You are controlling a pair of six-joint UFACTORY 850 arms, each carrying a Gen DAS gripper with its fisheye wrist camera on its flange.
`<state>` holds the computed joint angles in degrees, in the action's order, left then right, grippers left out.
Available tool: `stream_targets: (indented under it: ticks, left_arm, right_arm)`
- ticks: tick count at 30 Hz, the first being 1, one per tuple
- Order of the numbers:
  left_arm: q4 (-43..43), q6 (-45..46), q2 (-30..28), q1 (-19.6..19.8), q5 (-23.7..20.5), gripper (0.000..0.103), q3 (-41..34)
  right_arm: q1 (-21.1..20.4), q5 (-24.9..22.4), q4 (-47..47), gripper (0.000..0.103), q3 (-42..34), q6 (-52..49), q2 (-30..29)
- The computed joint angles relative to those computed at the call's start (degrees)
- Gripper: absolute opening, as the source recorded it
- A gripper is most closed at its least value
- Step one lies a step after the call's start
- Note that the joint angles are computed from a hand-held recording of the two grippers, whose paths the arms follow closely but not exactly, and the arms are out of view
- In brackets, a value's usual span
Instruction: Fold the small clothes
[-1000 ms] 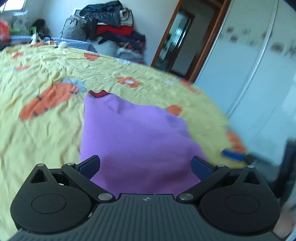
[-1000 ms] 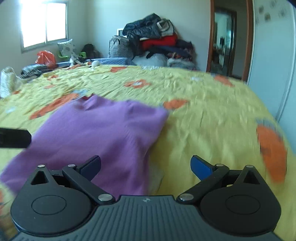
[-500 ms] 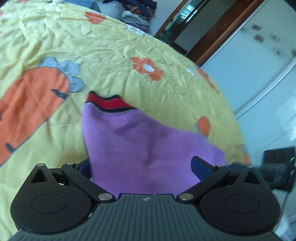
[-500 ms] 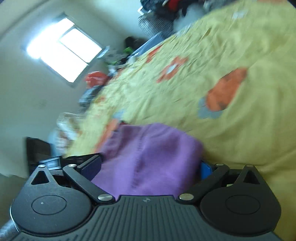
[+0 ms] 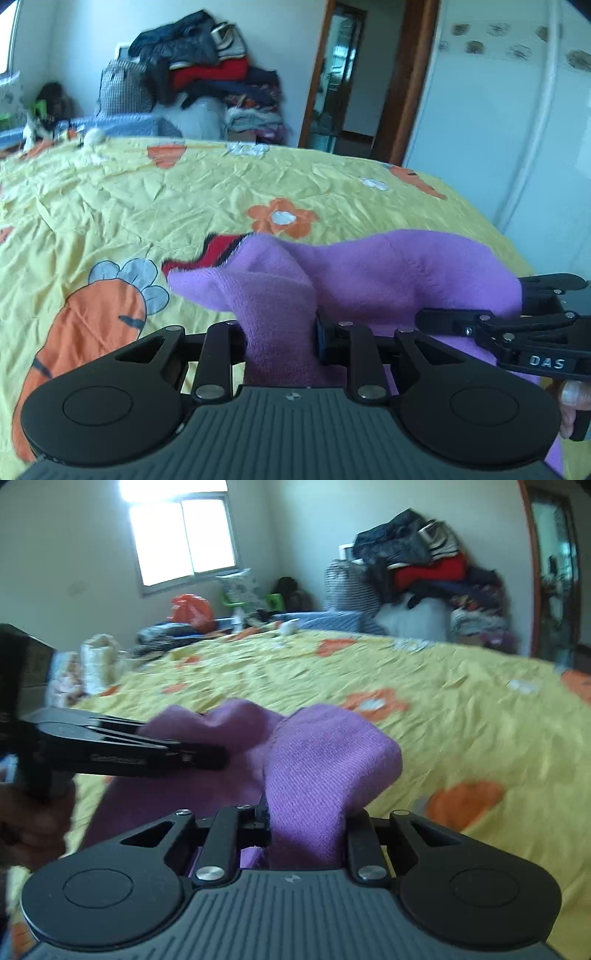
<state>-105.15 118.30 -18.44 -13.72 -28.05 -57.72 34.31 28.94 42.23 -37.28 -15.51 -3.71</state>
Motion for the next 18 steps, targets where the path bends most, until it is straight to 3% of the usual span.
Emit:
stream_targets:
  ticks: [1, 3, 4, 6, 8, 10, 12, 14, 16, 17, 18]
  left_arm:
    - [4.9, -6.0, -2.2, -0.3, 1.9, 0.039, -2.6]
    - [13.9, -16.9, -4.8, -1.0, 8.9, 0.064, -5.9]
    - [16.1, -19.9, -4.9, -0.3, 9.5, 0.070, -6.1]
    - [18.0, -23.7, -2.7, 3.2, 3.6, 0.073, -3.8]
    - [22.1, -25.5, 0.2, 7.4, -5.6, 0.082, -0.3]
    - [23.8, -24.5, 3.9, 10.4, -10.1, 0.093, 4.6]
    - [27.0, -26.2, 5.7, 12.8, -15.3, 0.097, 8.0]
    - [28.8, -28.3, 7.6, 13.8, -17.4, 0.097, 11.3]
    - [29.3, -29.7, 8.7, 13.7, -17.4, 0.096, 13.9]
    - [26.4, -27.5, 9.7, 13.8, -17.6, 0.096, 15.7]
    - [24.7, -25.9, 10.4, 13.4, -16.6, 0.091, 16.9]
  right_arm:
    - [-0.9, -1.6, 3.8, 0.028, -1.8, -4.5, -1.4]
    - [-2.1, -4.8, 14.5, 0.073, -4.8, -15.0, -4.2]
    - [-2.6, -5.8, 16.7, 0.098, -5.0, -17.1, -4.9]
    - [-1.5, -3.9, 16.5, 0.097, -1.3, -14.1, -1.6]
    - [-0.2, -3.6, 11.7, 0.097, 4.8, -3.0, 4.8]
    - [1.9, -2.1, 4.4, 0.097, 12.4, 9.0, 12.2]
    - [4.0, -1.3, -3.2, 0.097, 16.8, 21.0, 15.0]
    - [5.5, -0.4, -11.9, 0.096, 19.5, 32.3, 16.0]
    - [7.4, 1.5, -14.0, 0.091, 20.2, 35.7, 14.9]
    - [8.3, 1.0, -11.8, 0.049, 19.3, 33.7, 14.0]
    - [9.0, -0.4, -9.3, 0.018, 18.2, 31.3, 13.5]
